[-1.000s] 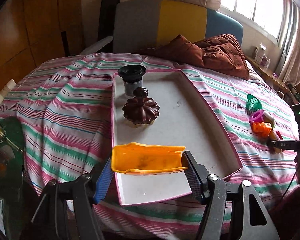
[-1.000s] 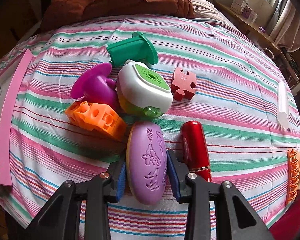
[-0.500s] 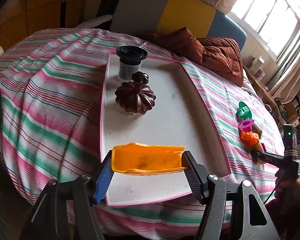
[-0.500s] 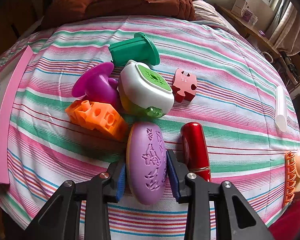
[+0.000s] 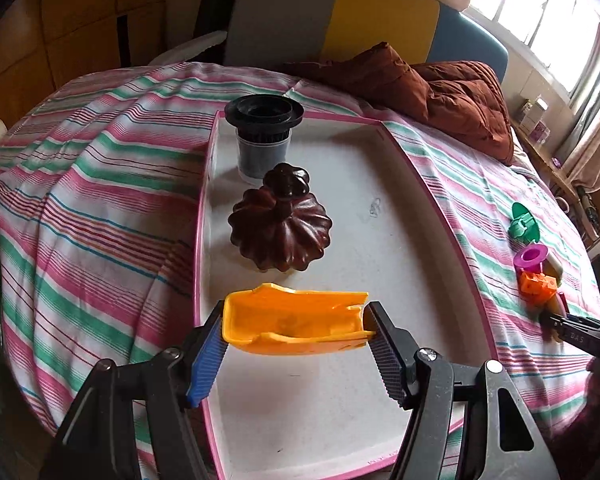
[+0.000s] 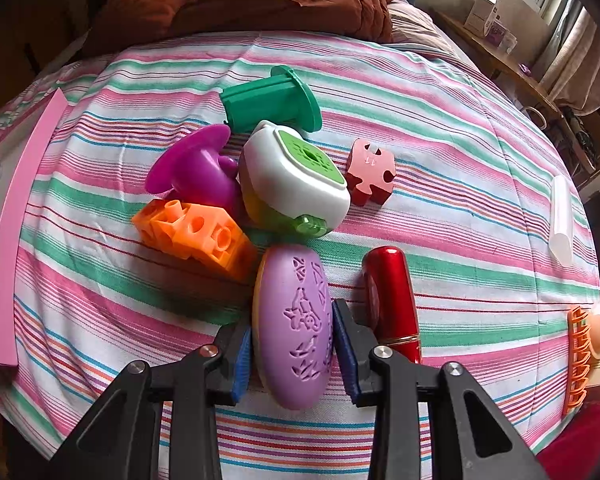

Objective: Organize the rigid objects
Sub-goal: 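Carry the orange piece into the tray with the left gripper while the right gripper grasps the purple soap, then open the left gripper to drop the orange piece in the tray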

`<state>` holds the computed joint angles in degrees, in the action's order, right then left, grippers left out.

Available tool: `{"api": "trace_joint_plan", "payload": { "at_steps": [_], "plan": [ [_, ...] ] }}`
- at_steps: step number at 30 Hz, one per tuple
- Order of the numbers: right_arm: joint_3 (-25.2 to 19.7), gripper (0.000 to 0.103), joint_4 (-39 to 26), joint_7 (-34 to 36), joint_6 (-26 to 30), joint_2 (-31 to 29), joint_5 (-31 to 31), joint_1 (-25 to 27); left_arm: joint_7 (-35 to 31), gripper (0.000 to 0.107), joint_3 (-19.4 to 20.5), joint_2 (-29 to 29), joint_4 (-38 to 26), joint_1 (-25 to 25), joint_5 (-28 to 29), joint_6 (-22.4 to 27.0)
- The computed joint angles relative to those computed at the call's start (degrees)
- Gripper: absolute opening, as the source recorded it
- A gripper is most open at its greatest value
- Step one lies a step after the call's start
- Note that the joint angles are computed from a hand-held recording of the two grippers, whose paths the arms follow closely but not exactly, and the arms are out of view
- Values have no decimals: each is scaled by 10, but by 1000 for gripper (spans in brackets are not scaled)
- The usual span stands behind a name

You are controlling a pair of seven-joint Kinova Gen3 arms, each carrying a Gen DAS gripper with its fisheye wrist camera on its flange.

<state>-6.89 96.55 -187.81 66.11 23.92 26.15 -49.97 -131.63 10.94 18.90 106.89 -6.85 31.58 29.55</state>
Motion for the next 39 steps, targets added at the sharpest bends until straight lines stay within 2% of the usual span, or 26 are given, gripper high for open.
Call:
{"api": "trace_joint_plan", "payload": {
  "at_steps": [4, 11, 16, 24, 30, 39],
  "plan": [
    [0, 36, -1, 1, 0, 1, 0, 0, 9, 72, -5, -7, 14, 15, -19, -43],
    [0, 36, -11, 2, 10, 6, -1, -4, -51, 73, 33, -56, 81, -12, -1, -136],
    [1, 36, -15, 0, 12, 7, -1, -6, -87, 73, 44, -80, 99, -41, 45, -119],
    [2, 35, -18, 8, 20, 13, 4, -8, -149, 74, 0, -114, 120, -27, 113, -96],
    [2, 35, -19, 12, 23, 14, 3, -9, -170, 74, -36, -123, 125, -11, 134, -81],
    [-9, 35, -22, 19, 10, 4, -23, -10, -208, 74, -57, -119, 127, -14, 170, -63]
  ]
}}
